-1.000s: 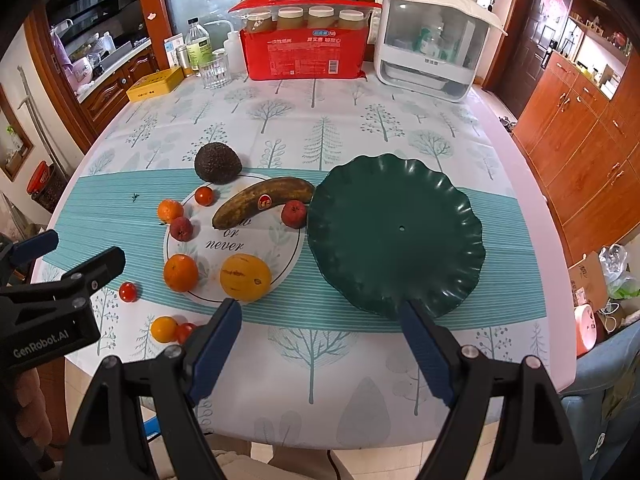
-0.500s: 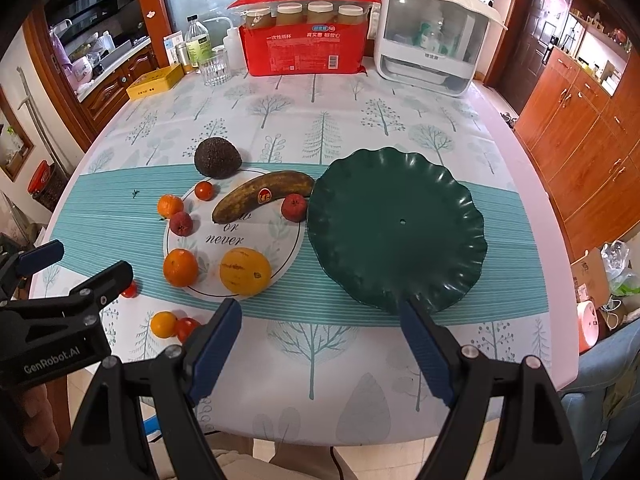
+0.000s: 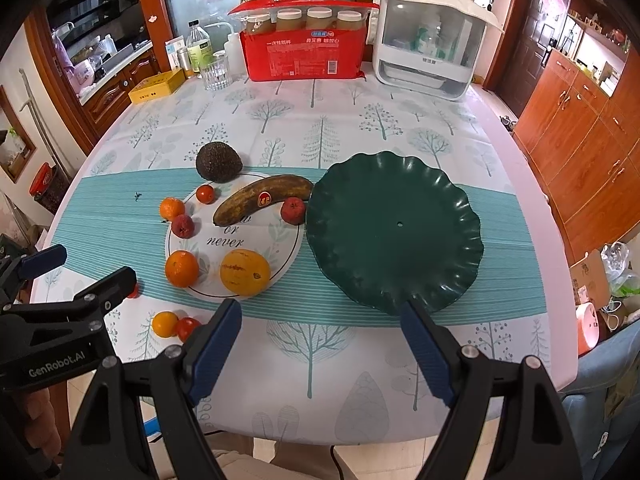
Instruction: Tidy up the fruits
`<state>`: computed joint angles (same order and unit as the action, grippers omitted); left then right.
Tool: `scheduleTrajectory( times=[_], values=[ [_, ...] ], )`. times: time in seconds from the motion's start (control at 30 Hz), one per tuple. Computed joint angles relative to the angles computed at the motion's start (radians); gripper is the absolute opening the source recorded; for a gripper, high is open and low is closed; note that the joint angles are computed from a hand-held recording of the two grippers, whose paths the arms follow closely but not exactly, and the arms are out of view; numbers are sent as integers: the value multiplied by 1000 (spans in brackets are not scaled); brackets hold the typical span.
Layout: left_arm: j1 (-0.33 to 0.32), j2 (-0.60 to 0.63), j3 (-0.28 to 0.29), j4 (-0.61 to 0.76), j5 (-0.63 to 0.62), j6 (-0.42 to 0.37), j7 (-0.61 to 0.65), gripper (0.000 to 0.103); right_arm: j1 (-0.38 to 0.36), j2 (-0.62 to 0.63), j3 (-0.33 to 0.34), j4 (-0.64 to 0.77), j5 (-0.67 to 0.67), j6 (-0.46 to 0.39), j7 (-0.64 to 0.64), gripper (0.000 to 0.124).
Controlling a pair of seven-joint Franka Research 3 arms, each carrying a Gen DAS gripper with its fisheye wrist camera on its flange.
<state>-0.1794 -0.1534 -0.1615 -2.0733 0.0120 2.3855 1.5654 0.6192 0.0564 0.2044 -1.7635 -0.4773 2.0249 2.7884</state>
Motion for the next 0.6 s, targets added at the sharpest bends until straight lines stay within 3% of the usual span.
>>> scheduleTrajectory(
  times=[0.6],
  values=[
    [2, -59, 1, -33, 36, -22, -100, 99, -24, -36, 9, -52, 6, 109, -66, 82]
  ],
)
